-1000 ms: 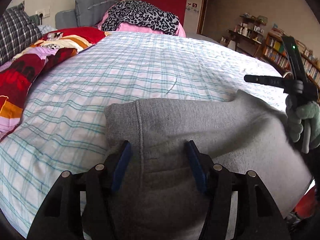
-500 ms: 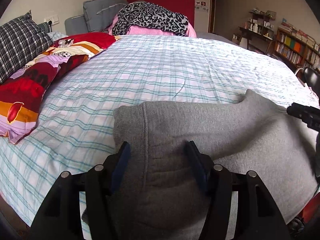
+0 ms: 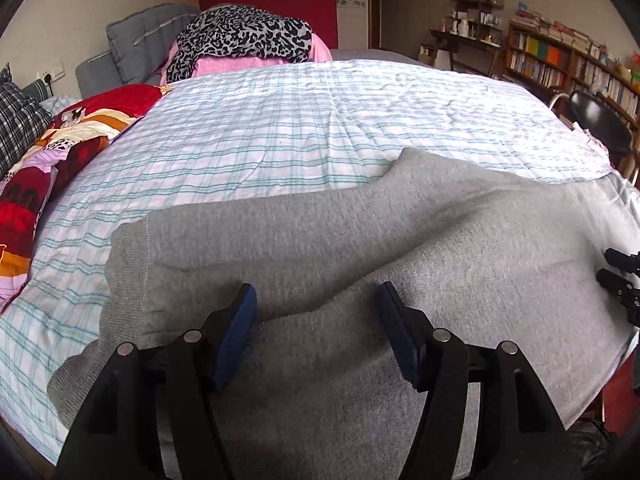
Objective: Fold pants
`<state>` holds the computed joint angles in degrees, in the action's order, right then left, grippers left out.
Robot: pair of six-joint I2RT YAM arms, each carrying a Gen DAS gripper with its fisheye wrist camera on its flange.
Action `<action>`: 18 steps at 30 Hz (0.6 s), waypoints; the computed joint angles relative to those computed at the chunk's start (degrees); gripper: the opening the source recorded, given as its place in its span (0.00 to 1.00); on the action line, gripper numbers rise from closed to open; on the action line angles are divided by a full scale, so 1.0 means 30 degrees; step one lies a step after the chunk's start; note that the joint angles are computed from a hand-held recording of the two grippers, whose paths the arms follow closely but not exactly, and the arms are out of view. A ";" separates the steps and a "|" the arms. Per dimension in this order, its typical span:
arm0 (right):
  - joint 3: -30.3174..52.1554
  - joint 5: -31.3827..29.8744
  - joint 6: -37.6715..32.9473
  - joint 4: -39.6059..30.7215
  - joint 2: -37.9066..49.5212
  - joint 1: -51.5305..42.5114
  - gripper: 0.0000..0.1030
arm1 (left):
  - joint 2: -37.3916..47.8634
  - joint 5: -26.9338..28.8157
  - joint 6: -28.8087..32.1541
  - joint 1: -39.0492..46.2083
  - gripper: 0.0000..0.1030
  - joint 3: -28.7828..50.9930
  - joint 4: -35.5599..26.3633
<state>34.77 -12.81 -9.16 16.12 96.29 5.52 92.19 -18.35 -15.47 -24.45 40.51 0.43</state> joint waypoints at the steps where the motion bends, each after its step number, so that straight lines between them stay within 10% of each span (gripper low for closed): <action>1: -0.0492 -0.0089 -0.0024 0.0501 -0.0185 -0.0112 0.57 | 0.0347 -0.0390 -0.0047 -0.0183 0.62 0.0150 0.0007; 18: -0.5835 -0.6373 0.2203 0.1552 -0.5835 -0.7156 0.57 | 0.3119 -0.0647 0.0541 -0.5776 0.63 0.4527 -0.0454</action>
<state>17.26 -31.93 -2.55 20.77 78.79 -15.95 101.54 -20.29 -13.85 -41.78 54.09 -0.93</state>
